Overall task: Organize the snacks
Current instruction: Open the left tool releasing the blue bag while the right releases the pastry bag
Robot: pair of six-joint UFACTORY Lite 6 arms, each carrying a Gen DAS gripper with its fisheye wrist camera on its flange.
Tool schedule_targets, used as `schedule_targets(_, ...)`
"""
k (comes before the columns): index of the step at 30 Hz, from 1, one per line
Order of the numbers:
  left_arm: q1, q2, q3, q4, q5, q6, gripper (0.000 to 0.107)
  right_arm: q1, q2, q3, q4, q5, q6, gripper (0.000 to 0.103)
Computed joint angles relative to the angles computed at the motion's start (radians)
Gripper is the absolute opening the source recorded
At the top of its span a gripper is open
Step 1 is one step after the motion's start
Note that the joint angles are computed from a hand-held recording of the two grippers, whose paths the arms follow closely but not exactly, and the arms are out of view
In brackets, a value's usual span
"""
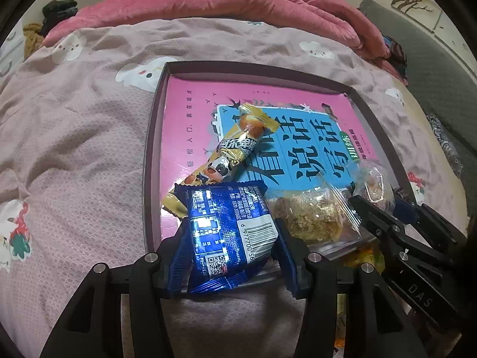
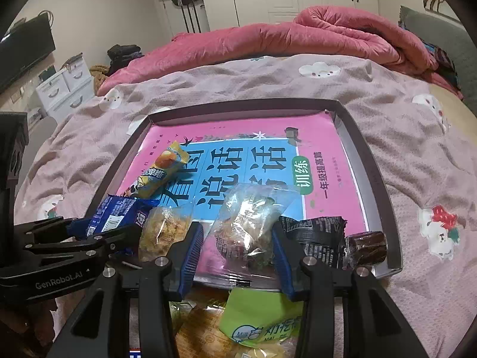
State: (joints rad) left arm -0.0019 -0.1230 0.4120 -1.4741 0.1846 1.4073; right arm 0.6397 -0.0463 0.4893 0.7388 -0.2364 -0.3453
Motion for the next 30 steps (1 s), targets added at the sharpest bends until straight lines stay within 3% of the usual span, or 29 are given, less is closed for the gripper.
schedule_targets(20,-0.036,0.008,0.013,0.107,-0.007,-0.129,0.055,-0.004,-0.082,-0.044,0.108,0.013,-0.092,0.046)
schedule_targets(24,-0.046,-0.001,0.014,0.179,-0.008,-0.204,0.055,-0.009,-0.093,-0.048,0.123,0.019,-0.11,0.046)
schedule_targets(30,-0.048,-0.015,0.026,0.418,0.007,-0.448,0.056,-0.005,-0.101,-0.049,0.15,0.021,-0.136,0.046)
